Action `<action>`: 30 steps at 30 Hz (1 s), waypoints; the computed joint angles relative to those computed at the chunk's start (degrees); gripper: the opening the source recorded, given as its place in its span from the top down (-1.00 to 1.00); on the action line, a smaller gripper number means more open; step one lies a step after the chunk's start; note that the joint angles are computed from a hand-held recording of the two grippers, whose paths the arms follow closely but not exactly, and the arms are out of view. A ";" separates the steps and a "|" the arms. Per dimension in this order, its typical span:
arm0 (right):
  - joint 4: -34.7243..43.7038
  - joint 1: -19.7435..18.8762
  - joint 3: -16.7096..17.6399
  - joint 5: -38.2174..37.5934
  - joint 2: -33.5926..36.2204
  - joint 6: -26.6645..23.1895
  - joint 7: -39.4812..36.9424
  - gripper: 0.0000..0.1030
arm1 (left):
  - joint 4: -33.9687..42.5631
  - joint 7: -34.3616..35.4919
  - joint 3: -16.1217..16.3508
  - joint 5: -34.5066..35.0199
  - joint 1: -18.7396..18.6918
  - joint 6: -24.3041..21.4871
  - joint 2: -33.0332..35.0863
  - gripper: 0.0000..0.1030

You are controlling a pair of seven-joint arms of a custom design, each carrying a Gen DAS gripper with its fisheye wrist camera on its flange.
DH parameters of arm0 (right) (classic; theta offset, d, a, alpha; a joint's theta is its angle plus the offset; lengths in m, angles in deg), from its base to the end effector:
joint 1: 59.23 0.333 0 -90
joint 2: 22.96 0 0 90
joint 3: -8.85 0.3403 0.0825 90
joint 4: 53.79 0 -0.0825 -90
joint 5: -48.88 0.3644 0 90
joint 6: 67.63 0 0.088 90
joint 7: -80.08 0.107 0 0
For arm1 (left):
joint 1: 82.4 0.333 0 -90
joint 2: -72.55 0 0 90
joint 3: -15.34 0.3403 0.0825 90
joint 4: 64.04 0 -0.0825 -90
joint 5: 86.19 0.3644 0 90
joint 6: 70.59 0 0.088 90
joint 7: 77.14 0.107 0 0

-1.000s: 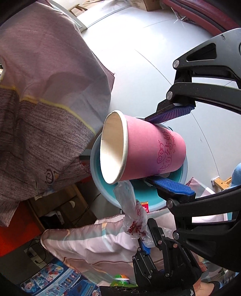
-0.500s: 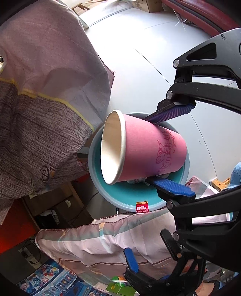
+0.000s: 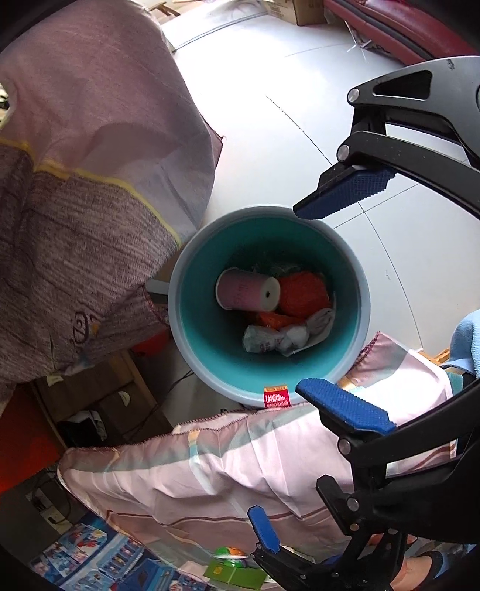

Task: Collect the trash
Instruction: 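Move both tools back over the table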

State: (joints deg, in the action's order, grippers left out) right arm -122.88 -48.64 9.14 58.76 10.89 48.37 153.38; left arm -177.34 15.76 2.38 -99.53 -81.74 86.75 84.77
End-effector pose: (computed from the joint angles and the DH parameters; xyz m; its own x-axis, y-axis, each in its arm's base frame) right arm 0.7268 0.1487 0.4850 0.4197 -0.9022 -0.0998 -0.8864 -0.3837 -0.2590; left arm 0.6165 -0.1156 0.4609 -0.1139 -0.9713 0.2088 -0.8590 -0.0093 -0.5119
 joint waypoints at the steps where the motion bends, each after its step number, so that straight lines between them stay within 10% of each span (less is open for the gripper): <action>1: -0.05 0.24 0.12 -0.14 -0.14 -0.09 -0.17 -0.63 | -0.64 0.09 0.00 -0.40 0.24 0.21 -0.51 -0.88; 30: -2.11 18.06 5.40 -5.09 -5.18 0.44 -3.65 -0.63 | -34.93 -9.63 17.90 5.27 5.50 5.65 -33.53 -0.89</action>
State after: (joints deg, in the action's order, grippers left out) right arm -124.99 -30.58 14.54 53.67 5.71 48.81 149.74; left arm -212.27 6.12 20.28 -94.26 -76.25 92.40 51.24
